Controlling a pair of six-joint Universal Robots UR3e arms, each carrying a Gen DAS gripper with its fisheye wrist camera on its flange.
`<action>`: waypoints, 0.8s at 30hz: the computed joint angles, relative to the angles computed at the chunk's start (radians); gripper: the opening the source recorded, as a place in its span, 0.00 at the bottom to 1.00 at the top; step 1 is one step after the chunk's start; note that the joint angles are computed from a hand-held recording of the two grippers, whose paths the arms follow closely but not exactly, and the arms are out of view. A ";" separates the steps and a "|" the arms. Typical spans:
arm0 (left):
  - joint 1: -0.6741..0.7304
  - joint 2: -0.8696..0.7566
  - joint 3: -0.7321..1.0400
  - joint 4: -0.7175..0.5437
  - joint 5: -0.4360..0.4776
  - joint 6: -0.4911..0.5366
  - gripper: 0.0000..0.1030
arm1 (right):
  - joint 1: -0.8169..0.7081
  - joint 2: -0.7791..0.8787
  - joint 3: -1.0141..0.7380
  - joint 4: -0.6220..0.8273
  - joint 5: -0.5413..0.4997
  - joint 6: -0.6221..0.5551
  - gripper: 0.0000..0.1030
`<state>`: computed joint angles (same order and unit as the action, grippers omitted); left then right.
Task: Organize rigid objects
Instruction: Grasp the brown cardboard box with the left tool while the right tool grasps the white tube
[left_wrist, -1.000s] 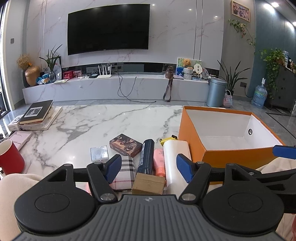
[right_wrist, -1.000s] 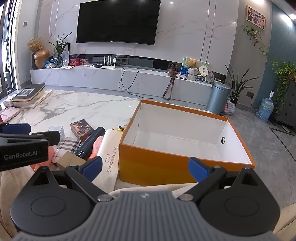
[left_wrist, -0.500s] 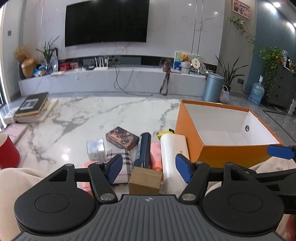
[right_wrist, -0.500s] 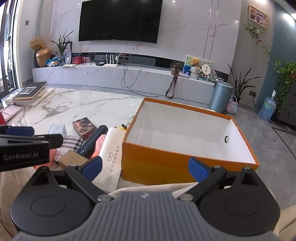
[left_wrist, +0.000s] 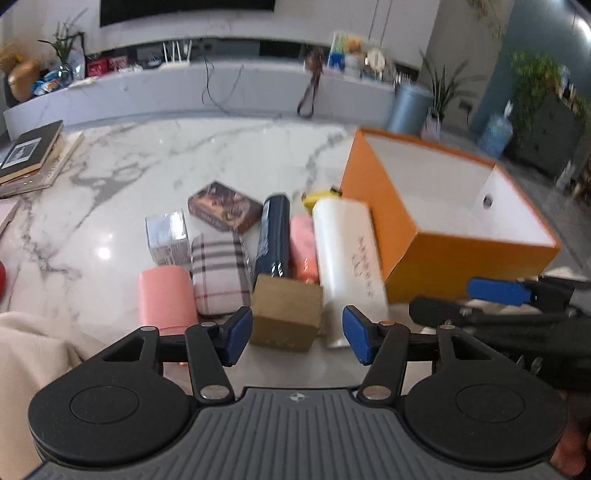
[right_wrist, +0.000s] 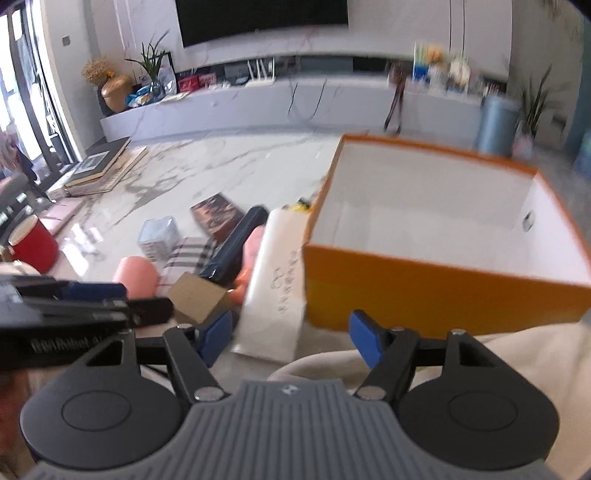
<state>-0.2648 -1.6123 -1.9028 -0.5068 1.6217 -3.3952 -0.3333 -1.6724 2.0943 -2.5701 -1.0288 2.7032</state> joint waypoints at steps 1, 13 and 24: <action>0.005 -0.012 0.015 -0.019 -0.004 0.012 0.66 | 0.004 0.030 -0.036 0.038 0.009 0.015 0.66; 0.073 -0.208 0.249 -0.256 -0.105 0.235 0.82 | 0.046 0.247 -0.253 0.190 -0.004 0.132 0.66; 0.079 -0.323 0.368 -0.338 -0.103 0.238 0.74 | 0.119 0.405 -0.392 0.219 -0.064 0.208 0.66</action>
